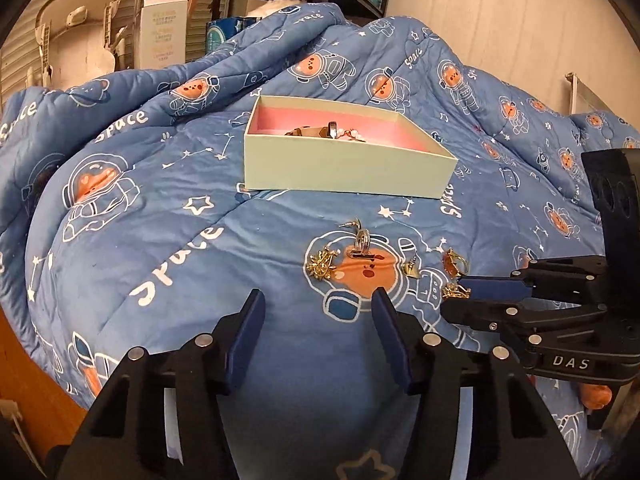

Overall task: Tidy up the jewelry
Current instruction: 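Grasp the gold star earring with the left tool while the right tool grasps another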

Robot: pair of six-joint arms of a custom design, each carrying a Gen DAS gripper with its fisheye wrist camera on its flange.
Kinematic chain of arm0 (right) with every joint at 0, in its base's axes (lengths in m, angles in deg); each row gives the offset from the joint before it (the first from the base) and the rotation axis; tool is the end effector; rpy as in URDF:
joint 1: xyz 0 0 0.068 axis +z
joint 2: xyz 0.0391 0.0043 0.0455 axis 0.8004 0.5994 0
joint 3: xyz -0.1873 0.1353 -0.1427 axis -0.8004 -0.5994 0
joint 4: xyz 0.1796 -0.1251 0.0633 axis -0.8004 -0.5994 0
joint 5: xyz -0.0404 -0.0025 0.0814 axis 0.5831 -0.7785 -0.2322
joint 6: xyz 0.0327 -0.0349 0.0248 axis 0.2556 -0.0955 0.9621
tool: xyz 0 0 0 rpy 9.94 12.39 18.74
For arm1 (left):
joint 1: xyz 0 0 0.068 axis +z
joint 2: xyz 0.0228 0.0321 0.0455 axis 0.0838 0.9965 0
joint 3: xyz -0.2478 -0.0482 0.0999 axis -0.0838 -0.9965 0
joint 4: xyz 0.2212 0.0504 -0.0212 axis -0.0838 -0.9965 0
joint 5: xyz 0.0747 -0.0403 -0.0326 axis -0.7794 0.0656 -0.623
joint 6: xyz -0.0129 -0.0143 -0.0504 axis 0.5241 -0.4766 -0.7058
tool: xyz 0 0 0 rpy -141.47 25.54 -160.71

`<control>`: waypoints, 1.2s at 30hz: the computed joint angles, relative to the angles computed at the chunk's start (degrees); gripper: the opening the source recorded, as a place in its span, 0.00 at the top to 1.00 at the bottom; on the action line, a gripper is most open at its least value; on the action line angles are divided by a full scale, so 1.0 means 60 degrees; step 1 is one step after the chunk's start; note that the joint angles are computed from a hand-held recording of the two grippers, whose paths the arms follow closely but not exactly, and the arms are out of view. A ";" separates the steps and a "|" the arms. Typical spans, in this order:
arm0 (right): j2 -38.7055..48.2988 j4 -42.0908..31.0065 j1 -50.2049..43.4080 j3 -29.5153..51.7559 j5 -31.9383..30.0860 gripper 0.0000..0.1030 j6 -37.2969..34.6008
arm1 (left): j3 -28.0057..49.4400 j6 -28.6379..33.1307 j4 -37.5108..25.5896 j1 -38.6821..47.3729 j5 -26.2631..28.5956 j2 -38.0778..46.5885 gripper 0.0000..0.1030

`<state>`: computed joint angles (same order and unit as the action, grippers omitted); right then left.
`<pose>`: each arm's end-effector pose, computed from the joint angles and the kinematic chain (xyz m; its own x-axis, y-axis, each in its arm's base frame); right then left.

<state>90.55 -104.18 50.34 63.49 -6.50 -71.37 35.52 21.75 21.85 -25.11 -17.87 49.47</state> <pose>0.1562 0.0015 0.2089 -0.8118 0.0142 -0.5838 -0.1233 0.9730 0.1951 0.1901 -0.1149 0.2150 -0.6204 0.3102 -0.7203 0.5531 0.8242 -0.1214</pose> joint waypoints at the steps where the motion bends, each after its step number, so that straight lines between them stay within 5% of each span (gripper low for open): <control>1: 0.0053 0.0047 -0.0071 0.0003 -0.0069 0.77 0.0012 | 0.0109 0.0077 0.0038 -0.0016 -0.0067 0.0187 0.53; 13: -0.0066 0.0286 0.0322 -0.0119 0.0412 0.82 0.0316 | 0.0802 0.0185 0.0084 -0.0210 -0.0184 0.1161 0.82; 36: -0.1996 -0.1671 0.0164 -0.0096 0.0071 0.82 0.0344 | -0.0022 -0.0976 -0.0817 -0.0570 0.0413 -0.0753 0.83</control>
